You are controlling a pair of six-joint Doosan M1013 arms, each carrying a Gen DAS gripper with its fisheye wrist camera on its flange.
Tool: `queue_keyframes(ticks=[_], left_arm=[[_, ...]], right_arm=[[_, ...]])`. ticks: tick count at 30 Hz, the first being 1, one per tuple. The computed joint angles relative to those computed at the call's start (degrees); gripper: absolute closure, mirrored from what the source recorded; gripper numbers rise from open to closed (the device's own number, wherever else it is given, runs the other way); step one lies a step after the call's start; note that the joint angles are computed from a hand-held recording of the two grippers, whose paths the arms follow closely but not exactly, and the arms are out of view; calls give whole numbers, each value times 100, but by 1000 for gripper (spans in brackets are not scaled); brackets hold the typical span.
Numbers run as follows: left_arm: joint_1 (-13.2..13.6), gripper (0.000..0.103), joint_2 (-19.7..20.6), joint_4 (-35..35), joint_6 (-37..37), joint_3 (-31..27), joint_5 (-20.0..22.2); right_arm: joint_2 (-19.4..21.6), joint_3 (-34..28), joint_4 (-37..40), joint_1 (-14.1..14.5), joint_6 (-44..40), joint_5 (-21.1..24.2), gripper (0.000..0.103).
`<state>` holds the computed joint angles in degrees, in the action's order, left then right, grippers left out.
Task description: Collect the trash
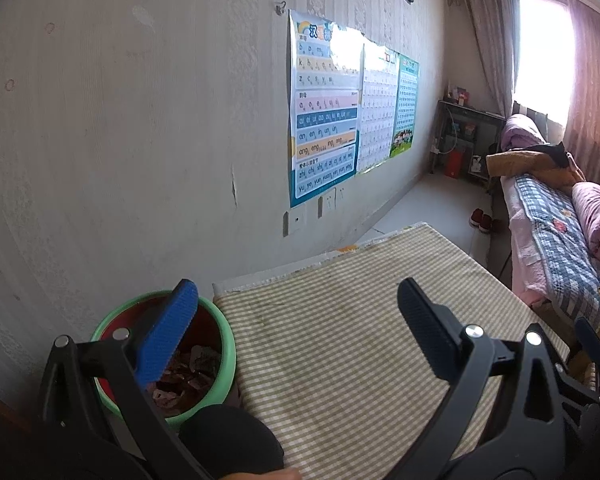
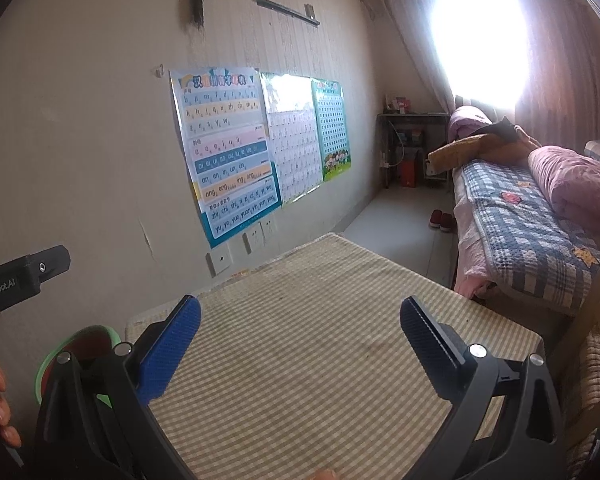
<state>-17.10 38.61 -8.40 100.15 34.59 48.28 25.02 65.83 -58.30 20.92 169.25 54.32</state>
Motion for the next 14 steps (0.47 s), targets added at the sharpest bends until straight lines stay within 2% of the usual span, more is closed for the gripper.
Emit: queue_keyframes(ticks=[3, 6, 8, 10, 14], left_arm=[[16, 5, 65, -99, 97, -64, 156], [34, 5, 167, -50, 48, -117, 336], [57, 5, 246, 17, 52, -153, 482], [133, 5, 423, -65, 103, -381, 954], [295, 5, 642, -144, -120, -653, 1597]], right_arm=[[62, -97, 447, -70, -198, 74, 7], [195, -322, 1336, -282, -636, 266, 7], [324, -501, 1415, -414, -622, 714, 7], [519, -718, 1335, -613, -335, 1426, 7], [896, -962, 1799, -1156, -294, 2307, 7]])
